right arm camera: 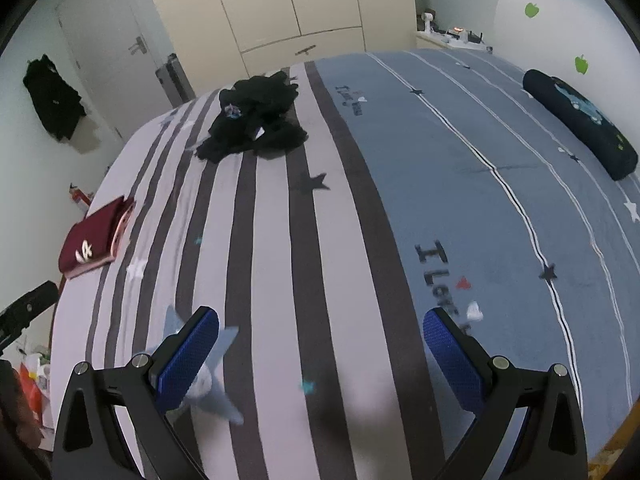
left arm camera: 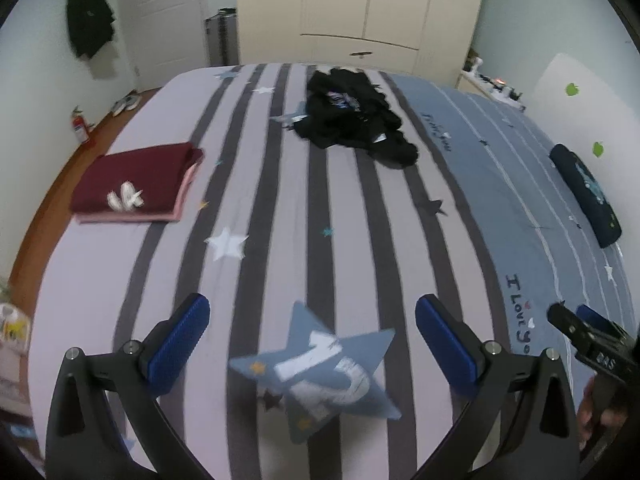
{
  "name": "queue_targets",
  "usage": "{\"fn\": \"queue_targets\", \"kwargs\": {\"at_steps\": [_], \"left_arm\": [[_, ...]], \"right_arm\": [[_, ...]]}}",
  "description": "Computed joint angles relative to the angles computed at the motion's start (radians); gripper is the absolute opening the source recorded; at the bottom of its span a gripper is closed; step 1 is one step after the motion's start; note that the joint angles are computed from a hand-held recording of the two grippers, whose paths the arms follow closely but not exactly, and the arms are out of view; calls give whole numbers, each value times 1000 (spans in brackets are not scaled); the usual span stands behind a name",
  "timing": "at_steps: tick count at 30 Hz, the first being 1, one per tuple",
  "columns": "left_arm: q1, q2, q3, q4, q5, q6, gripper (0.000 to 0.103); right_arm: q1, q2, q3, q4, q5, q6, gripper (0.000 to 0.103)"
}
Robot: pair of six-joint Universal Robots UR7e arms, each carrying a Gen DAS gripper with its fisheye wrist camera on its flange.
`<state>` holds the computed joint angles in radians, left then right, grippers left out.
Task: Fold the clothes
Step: 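Lower both grippers onto the crumpled black T-shirt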
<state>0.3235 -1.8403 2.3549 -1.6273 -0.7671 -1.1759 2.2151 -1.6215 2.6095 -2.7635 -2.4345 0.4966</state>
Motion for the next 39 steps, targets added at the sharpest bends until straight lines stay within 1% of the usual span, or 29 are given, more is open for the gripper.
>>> {"fn": "queue_targets", "kwargs": {"at_steps": [3,5,7,9,10,13,15,17,18,19,21,22,24,27,30,31,32,33,34,35,36,37,38,39], "left_arm": [[93,62,15,-181,36,154,102],[156,110,25,-319,57,265,102],[234,178,29,-493,72,406,101],[315,259,16,-672,73,553,99],[353,300,3,-755,69,623,97],[465,440,-59,-986,48,823,97],[534,543,-124,-1106,18,950,96],[584,647,-192,-1203,-1,1047,95],[607,696,-230,-1236,-11,1088,94],[633,749,-278,-1258,-20,1126,92],[676,833,-367,-1267,-36,1165,89],[693,871,-410,-1271,-38,1180,84],[726,945,-499,-1285,-35,1205,82],[763,1028,-613,-1286,-28,1245,81],[777,1081,-692,-1273,-16,1309,76],[782,1095,-718,-1270,-19,1325,76],[786,1106,-741,-1263,-25,1339,76],[789,1116,-763,-1254,-34,1353,75],[793,1125,-785,-1238,-42,1363,72],[797,1135,-807,-1215,-49,1370,68],[801,1140,-824,-1192,-63,1368,56],[806,1141,-837,-1169,-85,1357,45],[811,1142,-850,-1147,-106,1346,40],[816,1144,-863,-1125,-128,1336,30]], "right_arm": [[-64,67,-9,-141,-1,-107,101],[-116,131,-23,-245,12,-185,101],[-175,217,-51,-340,34,-267,101],[-221,296,-94,-396,36,-334,101],[-240,324,-113,-418,45,-354,101],[-296,422,-192,-491,64,-414,101],[-339,489,-248,-553,104,-479,101],[-389,554,-311,-599,156,-526,101],[-408,590,-346,-619,169,-559,101],[-426,625,-382,-635,181,-592,101],[-458,693,-459,-656,204,-652,101],[-471,721,-499,-654,214,-673,101],[-495,776,-580,-641,232,-710,101],[-517,828,-669,-618,266,-735,101],[-533,874,-749,-569,286,-762,101],[-535,894,-779,-556,282,-777,101],[-541,898,-791,-538,296,-764,100],[-548,901,-802,-521,312,-748,96],[-554,903,-813,-504,328,-733,86],[-561,906,-825,-487,344,-718,80],[-565,908,-834,-465,353,-703,71],[-569,910,-844,-443,361,-688,67],[-567,915,-849,-437,356,-696,67],[-565,919,-855,-433,350,-707,63]]}}
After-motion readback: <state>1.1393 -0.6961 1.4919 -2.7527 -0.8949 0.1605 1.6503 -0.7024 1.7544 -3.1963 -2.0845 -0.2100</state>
